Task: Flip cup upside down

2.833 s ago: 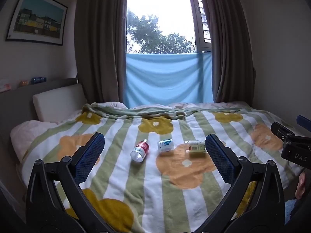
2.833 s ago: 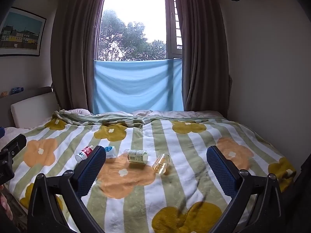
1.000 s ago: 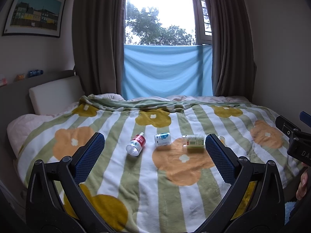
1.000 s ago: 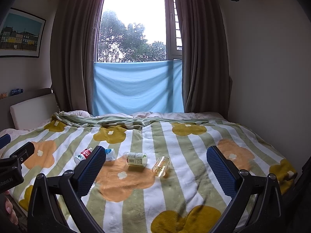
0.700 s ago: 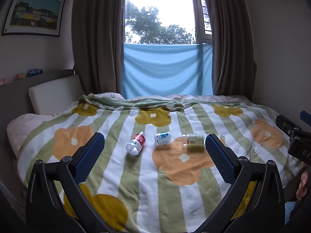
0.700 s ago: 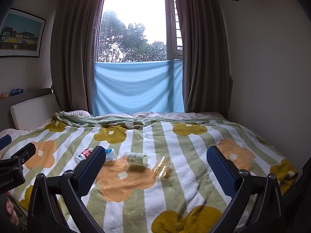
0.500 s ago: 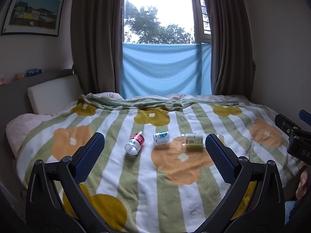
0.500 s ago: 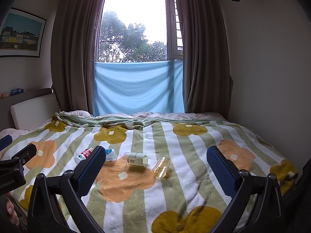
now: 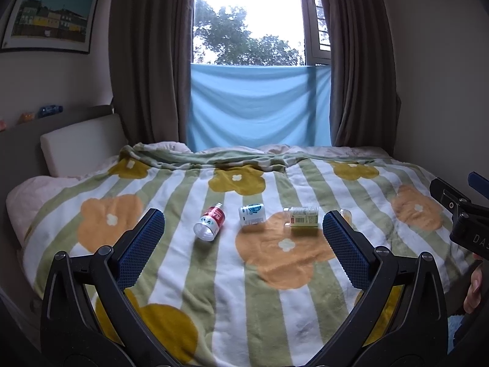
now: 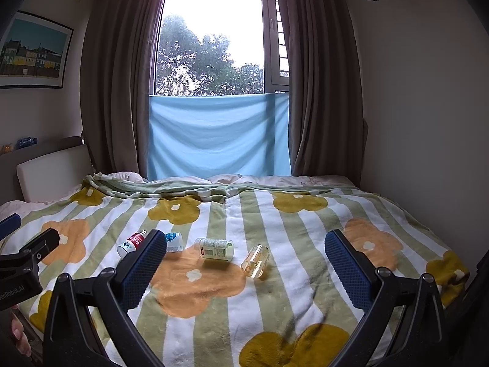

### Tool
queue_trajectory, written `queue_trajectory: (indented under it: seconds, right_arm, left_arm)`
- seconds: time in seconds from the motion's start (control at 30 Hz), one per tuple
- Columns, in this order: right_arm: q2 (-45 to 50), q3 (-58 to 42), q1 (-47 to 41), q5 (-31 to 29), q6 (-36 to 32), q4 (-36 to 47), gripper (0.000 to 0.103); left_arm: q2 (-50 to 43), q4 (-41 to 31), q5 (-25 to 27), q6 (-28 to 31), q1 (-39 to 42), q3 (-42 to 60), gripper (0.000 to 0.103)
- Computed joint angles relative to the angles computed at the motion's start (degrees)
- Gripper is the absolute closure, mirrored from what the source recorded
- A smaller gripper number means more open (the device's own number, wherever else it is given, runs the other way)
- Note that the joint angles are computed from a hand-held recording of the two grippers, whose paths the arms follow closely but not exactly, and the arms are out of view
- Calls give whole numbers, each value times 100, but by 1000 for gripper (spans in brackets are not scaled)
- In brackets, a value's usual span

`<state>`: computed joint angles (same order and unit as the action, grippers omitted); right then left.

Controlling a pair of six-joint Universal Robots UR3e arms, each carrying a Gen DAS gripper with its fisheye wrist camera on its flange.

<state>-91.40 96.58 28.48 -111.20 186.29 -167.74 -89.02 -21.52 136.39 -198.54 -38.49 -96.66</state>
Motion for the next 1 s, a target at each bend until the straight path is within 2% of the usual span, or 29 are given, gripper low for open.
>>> queue_trajectory:
  seconds: [0.3,0.47,0.6,0.8,1.0]
  right_arm:
    - [166,46,60,-2,39,-149,0]
    - [411,6,-72,246,46,-205,0]
    - [734,-129,-267,588,52,-175,0]
    - [1704,-754,-568,1228,65,-38,0]
    - [3008,-1972,-815,1769,131,533,0]
  left_arm:
    - [-15,-1,-262,7,219,-70,0]
    - [84,-130,-832,81,758,-179,0]
    - [-1,-151,-1789,273,1591,-213,0]
    - [-978,-117,-2954,832,2871,259,0]
    - [-2731,-751,-3613,1261,3762,1937,0]
